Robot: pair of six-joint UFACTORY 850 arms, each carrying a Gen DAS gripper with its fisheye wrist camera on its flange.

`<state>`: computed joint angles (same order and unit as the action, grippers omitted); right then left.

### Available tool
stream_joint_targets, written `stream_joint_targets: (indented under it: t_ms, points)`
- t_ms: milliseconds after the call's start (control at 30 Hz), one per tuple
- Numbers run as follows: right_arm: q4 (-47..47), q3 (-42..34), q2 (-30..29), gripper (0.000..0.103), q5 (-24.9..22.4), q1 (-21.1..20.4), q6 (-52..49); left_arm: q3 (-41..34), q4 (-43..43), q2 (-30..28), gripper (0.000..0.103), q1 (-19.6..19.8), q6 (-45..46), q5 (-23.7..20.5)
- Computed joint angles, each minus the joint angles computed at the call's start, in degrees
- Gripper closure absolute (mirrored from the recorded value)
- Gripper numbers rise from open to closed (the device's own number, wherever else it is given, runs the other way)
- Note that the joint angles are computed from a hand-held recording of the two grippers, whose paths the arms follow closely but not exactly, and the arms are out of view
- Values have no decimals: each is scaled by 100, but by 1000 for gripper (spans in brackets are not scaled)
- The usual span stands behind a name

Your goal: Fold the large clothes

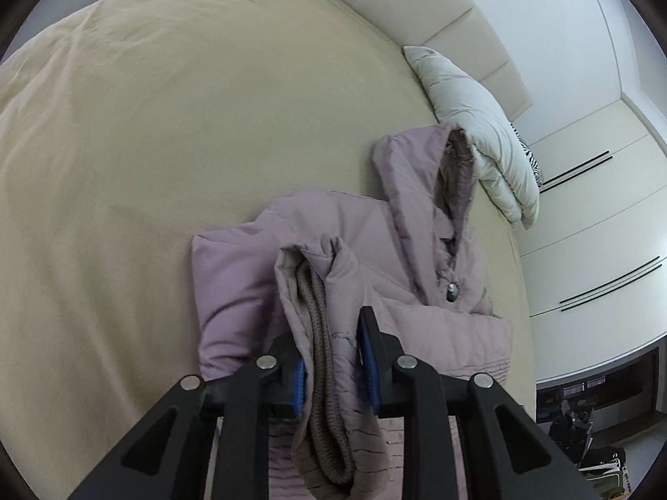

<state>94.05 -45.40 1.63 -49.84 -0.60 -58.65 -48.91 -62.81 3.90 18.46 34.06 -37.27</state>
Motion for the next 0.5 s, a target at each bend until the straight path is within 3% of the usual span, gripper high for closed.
stream_joint_targets:
  t_ms: [100, 233, 300, 333, 400, 500]
  points:
    - [-135, -401, -322, 24, 822, 187, -126, 162, -220, -128, 69, 19, 430, 227]
    - [-2294, -1046, -879, 24, 2900, 874, 1112, 381, -930, -56, 66, 297, 1103, -75]
    - [-3432, -1229, -1199, 24, 3106, 1005, 1872, 466, -781, 221, 65, 378, 972, 83]
    - [-3731, -1241, -1211, 24, 3250, 1065, 2074, 506, -499, 440, 62, 336, 752, 391]
    - [-4044, -1286, -1226, 25, 3328, 1123, 2401, 572, 291, 865, 62, 180, 105, 1077]
    - [-4209, -1252, -1022, 25, 3512, 1201, 2659, 660, 291, 1303, 62, 22, 144, 1505]
